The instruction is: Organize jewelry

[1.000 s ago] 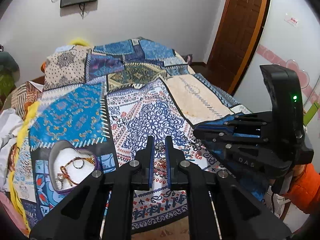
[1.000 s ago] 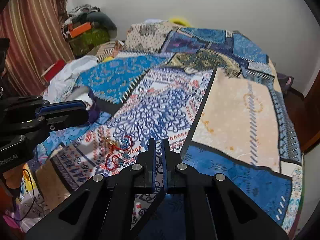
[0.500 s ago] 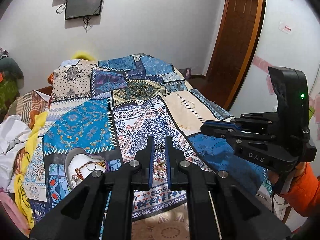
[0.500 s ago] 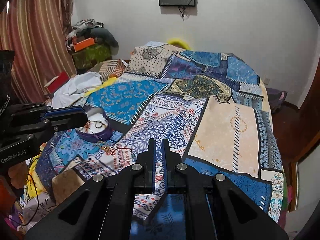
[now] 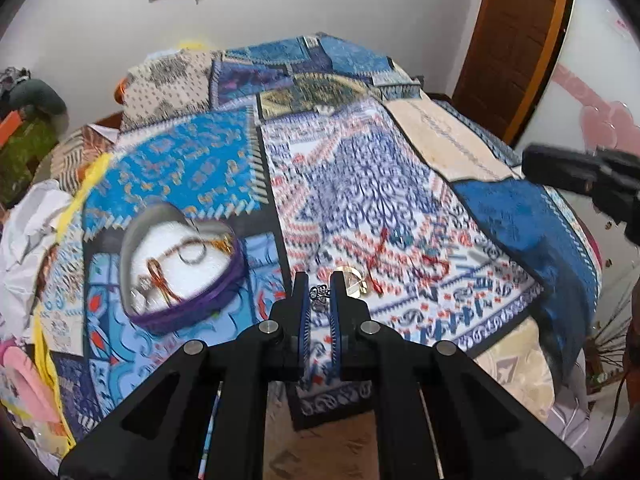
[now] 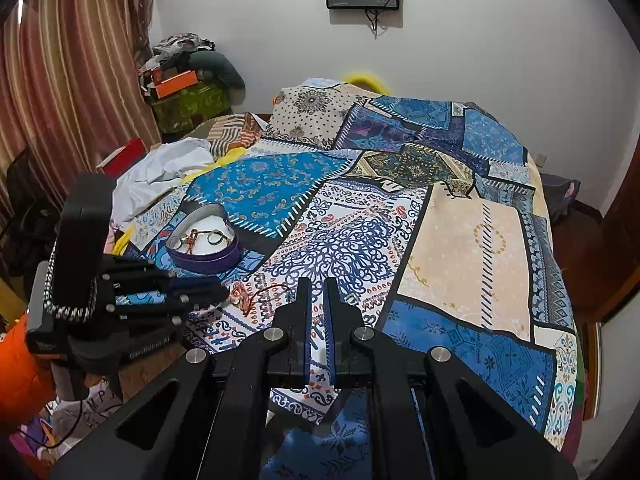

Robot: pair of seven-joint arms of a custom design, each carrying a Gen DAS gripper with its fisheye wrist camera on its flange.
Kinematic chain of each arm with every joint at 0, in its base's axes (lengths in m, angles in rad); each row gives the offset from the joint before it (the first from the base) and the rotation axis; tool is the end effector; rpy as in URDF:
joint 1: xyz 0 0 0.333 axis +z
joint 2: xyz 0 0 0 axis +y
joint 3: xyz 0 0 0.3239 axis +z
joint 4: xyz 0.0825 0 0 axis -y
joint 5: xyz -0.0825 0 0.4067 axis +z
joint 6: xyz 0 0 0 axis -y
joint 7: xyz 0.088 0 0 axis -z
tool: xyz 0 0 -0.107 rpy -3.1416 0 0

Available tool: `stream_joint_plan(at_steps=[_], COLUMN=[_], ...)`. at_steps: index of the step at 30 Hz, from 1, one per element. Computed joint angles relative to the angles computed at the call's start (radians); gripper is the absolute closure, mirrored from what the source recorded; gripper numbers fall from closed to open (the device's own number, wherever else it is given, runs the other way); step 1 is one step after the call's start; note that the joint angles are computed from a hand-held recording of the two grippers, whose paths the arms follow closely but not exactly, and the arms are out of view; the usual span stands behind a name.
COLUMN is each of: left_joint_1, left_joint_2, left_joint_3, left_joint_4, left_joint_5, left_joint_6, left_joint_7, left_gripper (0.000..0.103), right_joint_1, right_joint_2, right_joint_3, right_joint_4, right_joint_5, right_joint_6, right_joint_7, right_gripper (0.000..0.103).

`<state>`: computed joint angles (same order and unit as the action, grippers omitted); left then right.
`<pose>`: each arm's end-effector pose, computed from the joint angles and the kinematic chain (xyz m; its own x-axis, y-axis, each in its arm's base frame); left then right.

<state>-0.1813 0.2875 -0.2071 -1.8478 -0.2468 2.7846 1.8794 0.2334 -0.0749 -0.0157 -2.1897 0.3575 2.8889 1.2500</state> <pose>0.6492 -0.2406 0.4424 -0.4724 -0.8780 0.0775 -0.7099 0.3269 -0.6239 0.5752 0.1061 0.5041 0.2577 -0.9628 -0.0814 -0.6948 -0.1261 -0.7081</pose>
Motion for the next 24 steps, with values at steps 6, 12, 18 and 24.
stream_joint_plan(at_steps=[6,12,18,24], left_joint_1=[-0.009,0.016,0.071,0.057], left_joint_2=[-0.027,-0.065,-0.111,-0.132], left_joint_3=[0.0,-0.035,-0.095,-0.082], left_joint_4=[-0.012,-0.034,-0.044,-0.058], left_joint_5=[0.015,-0.062,-0.303,-0.468], left_joint_6=[0.066,0.11,0.084,0.015], left_joint_7=[0.003,0.071,0.275,0.411], left_gripper=[0.094,0.094,0.094,0.094], right_joint_1=[-0.002,0.002,0.005,0.007], right_joint_2=[0.005,0.009,0.014,0.019], right_joint_3=[0.001,0.004,0.009,0.014], right_joint_4=[0.003,0.01,0.019,0.024], right_joint_5=[0.006,0.025,0.044,0.062], right_joint_6=[-0.002,-0.002,0.001,-0.001], right_joint_7=[0.005,-0.014,-0.03,-0.047], right_gripper=[0.098,0.098,0.098,0.098])
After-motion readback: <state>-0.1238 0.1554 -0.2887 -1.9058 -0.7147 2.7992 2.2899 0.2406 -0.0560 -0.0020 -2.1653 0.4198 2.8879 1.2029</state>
